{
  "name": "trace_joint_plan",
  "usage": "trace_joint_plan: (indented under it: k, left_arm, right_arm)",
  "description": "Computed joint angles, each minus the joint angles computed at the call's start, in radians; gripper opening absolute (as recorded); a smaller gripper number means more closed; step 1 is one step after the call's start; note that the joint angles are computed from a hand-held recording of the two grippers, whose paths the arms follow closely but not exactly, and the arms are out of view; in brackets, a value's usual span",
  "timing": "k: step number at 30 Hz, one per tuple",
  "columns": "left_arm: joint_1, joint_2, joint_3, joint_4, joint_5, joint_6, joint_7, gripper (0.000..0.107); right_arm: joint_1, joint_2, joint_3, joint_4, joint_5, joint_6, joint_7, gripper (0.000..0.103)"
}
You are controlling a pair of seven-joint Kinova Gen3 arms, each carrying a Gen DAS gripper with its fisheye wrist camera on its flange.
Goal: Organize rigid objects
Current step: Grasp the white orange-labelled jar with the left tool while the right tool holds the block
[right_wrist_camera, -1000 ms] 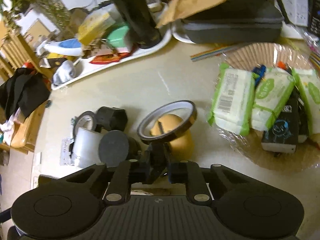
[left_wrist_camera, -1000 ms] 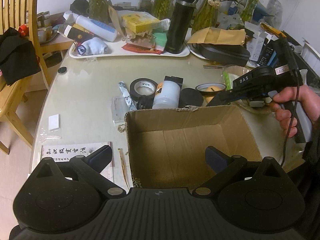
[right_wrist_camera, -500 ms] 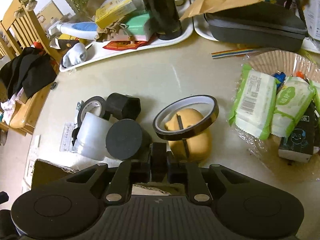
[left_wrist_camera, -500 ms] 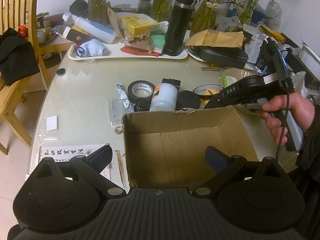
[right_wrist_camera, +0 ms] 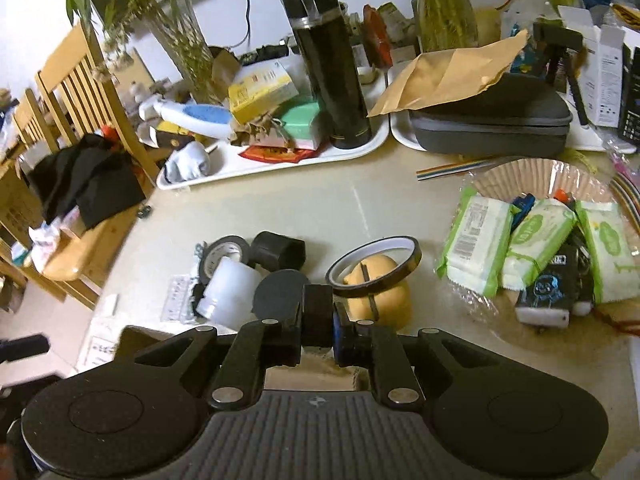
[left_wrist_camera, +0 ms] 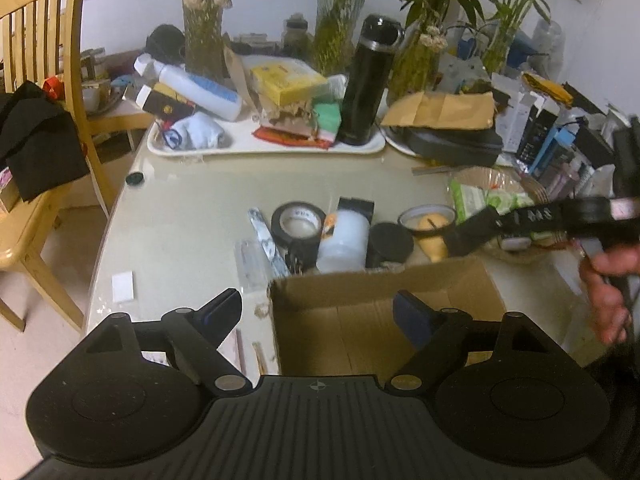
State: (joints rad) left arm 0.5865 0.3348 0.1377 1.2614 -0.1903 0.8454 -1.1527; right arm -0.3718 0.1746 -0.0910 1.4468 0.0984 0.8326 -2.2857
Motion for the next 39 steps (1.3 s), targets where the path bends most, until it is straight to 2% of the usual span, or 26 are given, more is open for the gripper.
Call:
trace_joint_plan:
  k: [9,14,19,26,36,39]
  left_arm:
    - [-0.013,0.024,0.002,-0.008,0.004,-0.034,-0.063,0.084]
    - [-0.019,0.045,-0.004,-0.013,0.013,-0.062,-0.09,0.084]
    - [-0.026,0.074,-0.001,-0.025,0.029,-0.089,-0.134,0.084]
    - [-0.011,0.143,-0.004,-0.074,0.038,-0.123,-0.197,0.083]
    - [0.028,0.293,-0.031,-0.269,0.053,-0.002,-0.237,0.082]
    - [0.025,0.342,-0.03,-0.346,0.071,0.063,-0.255,0.068]
  right_arm:
    - [-0.017,-0.075,-0.021,0.068,0.016,-0.028,-0.094,0.017]
    - [-0.009,-0.087,-0.035,0.082,-0.019,-0.038,-0.071,0.017]
    - [-0.025,-0.086,-0.043,0.072,0.003,-0.011,-0.076,0.017]
    - [-0.034,-0.088,-0.052,0.072,-0.019,0.014,-0.063,0.017]
    - [-0.037,-0.081,-0.049,0.07,-0.027,0.026,-0.051,0.017]
    - [-0.035,-0.081,-0.048,0.072,-0.031,0.028,-0.048,0.017]
